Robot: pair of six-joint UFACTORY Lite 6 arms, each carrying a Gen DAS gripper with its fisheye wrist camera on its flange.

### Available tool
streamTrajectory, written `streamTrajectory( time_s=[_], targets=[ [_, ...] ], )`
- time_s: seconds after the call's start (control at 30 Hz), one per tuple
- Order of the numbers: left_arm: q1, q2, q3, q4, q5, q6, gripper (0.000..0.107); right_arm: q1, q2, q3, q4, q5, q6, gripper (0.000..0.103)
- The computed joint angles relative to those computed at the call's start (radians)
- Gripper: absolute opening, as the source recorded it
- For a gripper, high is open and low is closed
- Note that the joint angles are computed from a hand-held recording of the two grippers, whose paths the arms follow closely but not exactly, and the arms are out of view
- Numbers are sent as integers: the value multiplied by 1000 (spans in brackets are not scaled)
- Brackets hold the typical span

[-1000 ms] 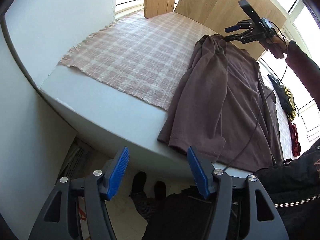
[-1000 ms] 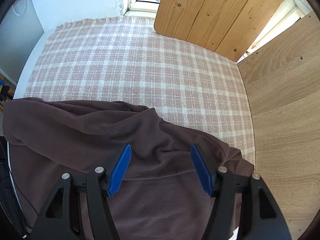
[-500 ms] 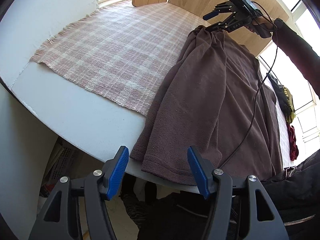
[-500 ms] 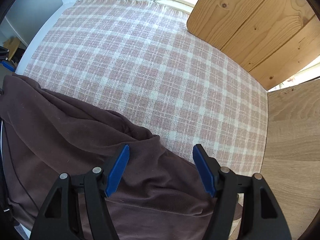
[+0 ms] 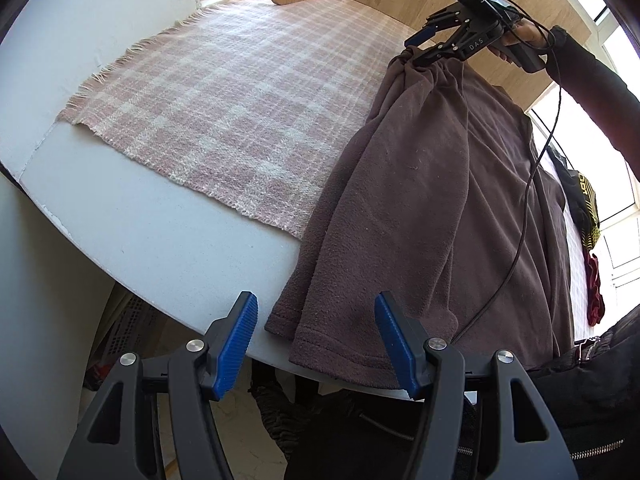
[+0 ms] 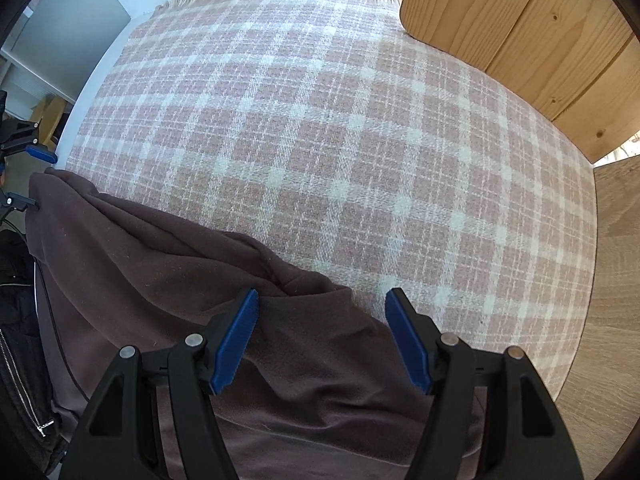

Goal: Fold clothes

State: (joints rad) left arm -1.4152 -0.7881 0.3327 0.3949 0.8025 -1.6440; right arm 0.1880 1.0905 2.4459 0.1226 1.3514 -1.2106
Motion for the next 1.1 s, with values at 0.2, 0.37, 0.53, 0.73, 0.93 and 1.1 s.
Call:
streamTrajectory(
  time_s=[0.2, 0.37, 0.53, 0.73, 0.93, 1.1],
  targets=[
    [-1, 6, -12, -2, -95, 34, 17, 9, -144, -212, -19, -64, 3, 27],
    [-136, -47, 31, 117, -38, -105, 17, -17, -270, -364, -14, -131, -7, 16],
    [-192, 34, 140, 132, -42, -71, 17, -60, -407, -517, -4, -178, -28, 13],
    [-211, 190, 243, 102, -173, 31, 17, -145, -568, -701, 3, -221, -51, 12],
    [-164, 374, 335, -192, -408, 439, 20, -326, -725, -951, -49, -287, -72, 11],
    [-143, 464, 379, -573, -474, 866, 32, -476, -831, -1200, -210, -480, -19, 12]
  ],
)
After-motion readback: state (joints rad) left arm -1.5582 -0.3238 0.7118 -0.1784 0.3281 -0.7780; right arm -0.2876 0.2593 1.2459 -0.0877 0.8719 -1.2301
